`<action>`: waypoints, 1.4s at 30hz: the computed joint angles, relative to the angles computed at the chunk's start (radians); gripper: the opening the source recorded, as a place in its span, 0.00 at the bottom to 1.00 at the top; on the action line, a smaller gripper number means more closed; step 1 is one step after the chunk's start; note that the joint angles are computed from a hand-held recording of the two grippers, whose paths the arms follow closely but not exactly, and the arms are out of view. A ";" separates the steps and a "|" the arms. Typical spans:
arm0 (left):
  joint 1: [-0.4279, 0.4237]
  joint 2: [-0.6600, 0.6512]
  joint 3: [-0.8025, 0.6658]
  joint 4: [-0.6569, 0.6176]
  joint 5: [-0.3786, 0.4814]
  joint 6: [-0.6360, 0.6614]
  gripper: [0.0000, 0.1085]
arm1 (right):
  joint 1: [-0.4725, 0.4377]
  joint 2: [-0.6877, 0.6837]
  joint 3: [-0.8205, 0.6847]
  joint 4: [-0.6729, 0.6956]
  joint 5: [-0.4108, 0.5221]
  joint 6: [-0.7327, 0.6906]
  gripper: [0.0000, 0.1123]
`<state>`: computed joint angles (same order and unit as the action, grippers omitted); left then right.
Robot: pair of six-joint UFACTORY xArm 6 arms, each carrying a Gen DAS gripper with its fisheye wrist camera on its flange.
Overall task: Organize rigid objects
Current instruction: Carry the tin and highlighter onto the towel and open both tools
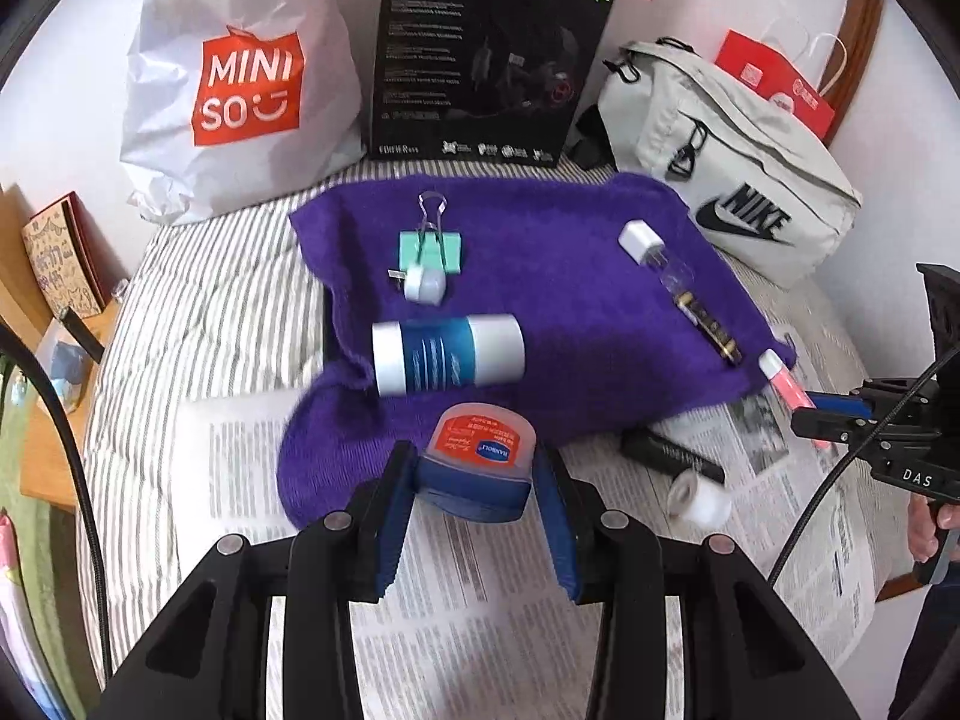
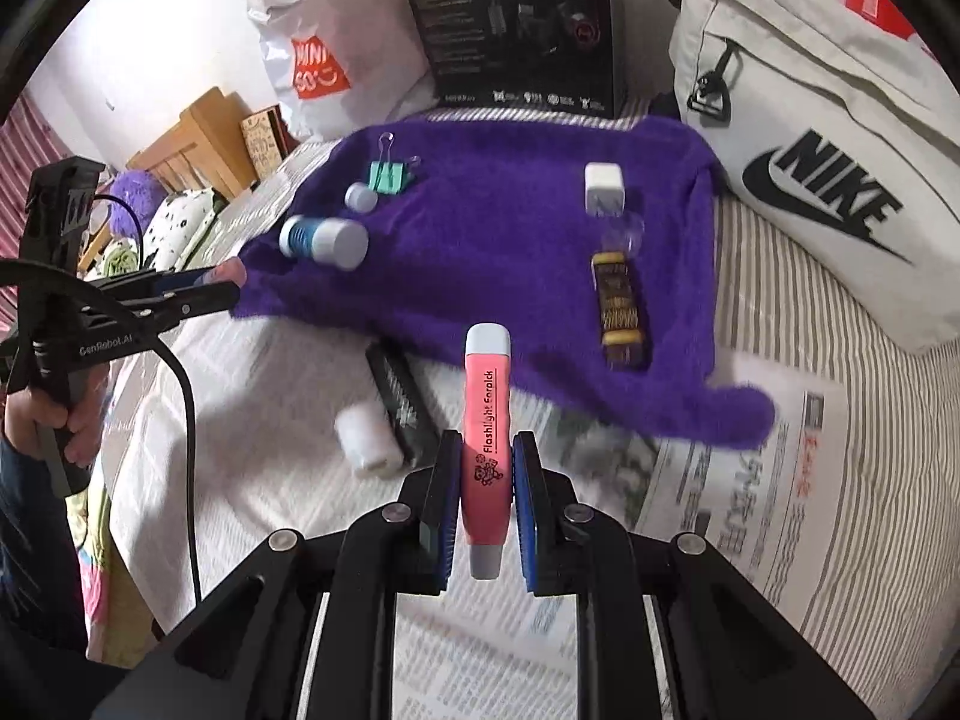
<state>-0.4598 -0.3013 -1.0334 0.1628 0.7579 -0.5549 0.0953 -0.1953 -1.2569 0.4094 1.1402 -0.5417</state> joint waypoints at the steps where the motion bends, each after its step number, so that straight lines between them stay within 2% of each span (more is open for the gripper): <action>1: 0.006 0.012 -0.012 -0.013 -0.004 0.014 0.35 | 0.004 0.021 -0.021 0.003 -0.007 0.005 0.15; 11: 0.040 0.170 -0.174 -0.056 -0.013 0.089 0.35 | 0.039 0.214 -0.206 -0.030 -0.045 0.074 0.15; 16: 0.057 0.242 -0.237 -0.085 -0.009 0.120 0.35 | 0.058 0.279 -0.241 -0.070 -0.055 0.094 0.15; 24: 0.077 0.339 -0.320 -0.124 -0.013 0.160 0.35 | 0.076 0.330 -0.254 -0.102 -0.065 0.098 0.15; 28: 0.085 0.395 -0.381 -0.128 0.011 0.183 0.35 | 0.082 0.354 -0.274 -0.108 -0.055 0.083 0.15; 34: 0.092 0.458 -0.439 -0.151 0.022 0.208 0.35 | 0.073 0.362 -0.287 -0.082 -0.044 0.057 0.15; 42: 0.070 0.534 -0.560 -0.119 0.116 0.239 0.35 | 0.072 0.358 -0.286 -0.096 -0.037 0.014 0.15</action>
<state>-0.3903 0.2322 -1.5934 0.0433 0.8737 -0.3159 0.1671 0.1626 -1.5427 0.3135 1.1033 -0.5282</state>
